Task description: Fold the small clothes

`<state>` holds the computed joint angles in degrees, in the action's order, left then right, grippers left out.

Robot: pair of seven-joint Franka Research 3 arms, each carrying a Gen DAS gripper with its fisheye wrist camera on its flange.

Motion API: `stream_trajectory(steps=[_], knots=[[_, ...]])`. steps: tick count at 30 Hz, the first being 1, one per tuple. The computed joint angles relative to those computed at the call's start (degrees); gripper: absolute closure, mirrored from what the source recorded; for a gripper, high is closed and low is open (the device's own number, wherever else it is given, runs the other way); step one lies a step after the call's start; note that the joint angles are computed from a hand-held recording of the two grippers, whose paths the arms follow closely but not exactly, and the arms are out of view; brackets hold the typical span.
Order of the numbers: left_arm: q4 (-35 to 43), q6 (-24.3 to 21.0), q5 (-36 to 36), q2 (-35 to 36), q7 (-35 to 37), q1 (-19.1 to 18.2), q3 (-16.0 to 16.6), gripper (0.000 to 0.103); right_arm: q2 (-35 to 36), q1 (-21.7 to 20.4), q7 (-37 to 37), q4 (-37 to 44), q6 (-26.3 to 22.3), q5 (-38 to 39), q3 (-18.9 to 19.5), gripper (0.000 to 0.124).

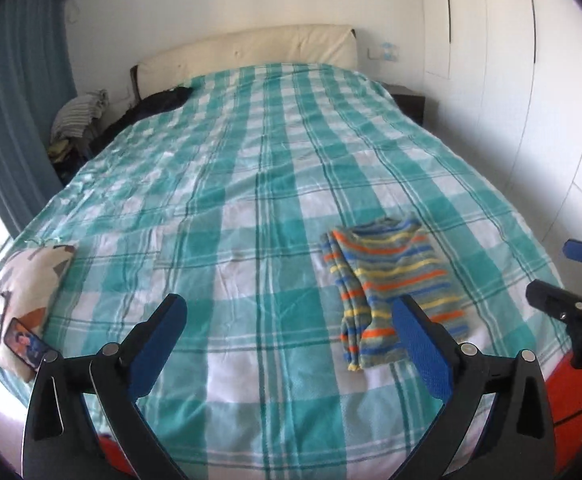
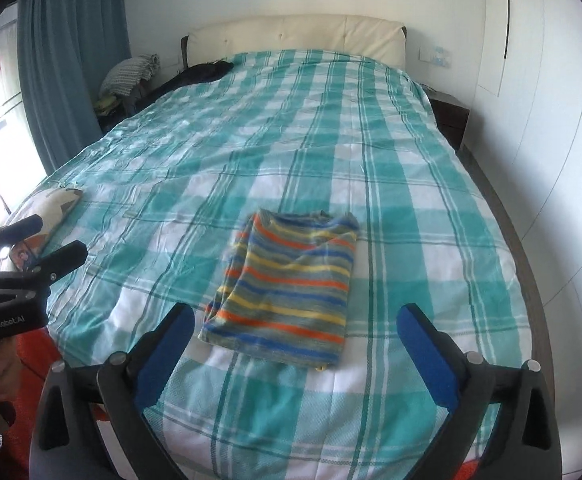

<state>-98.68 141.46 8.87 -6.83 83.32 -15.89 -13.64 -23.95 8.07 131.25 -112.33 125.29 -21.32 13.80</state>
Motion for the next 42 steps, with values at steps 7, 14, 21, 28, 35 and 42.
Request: stream_trajectory(steps=[7,14,21,28,35,42], knots=[[-4.13,-4.08,12.06,-4.2,-13.51,1.61,-2.59,0.0,-2.12,0.74,1.68,0.49,-5.75,-1.62,2.46,0.021],[-2.06,-13.85,-0.37,-4.49,-3.18,-1.47,0.56,0.0,-3.37,1.86,5.97,-0.9,-7.0,0.21,3.65,0.021],[-3.83,-16.23,-6.45,-7.71,-1.22,-0.65,0.84,0.001,-2.7,3.73,5.63,1.86,-12.86,1.15,4.42,0.021],[-4.87,-16.85,-5.63,-9.59,-1.08,-0.79,0.93,0.001,-3.09,4.68,6.9,2.59,-14.52,1.13,4.98,0.021],[-5.15,-16.86,-5.42,-9.82,-1.06,-0.92,0.88,0.001,-2.76,4.83,7.95,3.65,-16.63,0.45,5.24,0.021],[-5.56,-16.93,-5.33,-10.17,-1.1,-1.03,0.83,0.001,-2.22,5.33,7.88,4.8,-17.41,-0.03,5.54,0.021]])
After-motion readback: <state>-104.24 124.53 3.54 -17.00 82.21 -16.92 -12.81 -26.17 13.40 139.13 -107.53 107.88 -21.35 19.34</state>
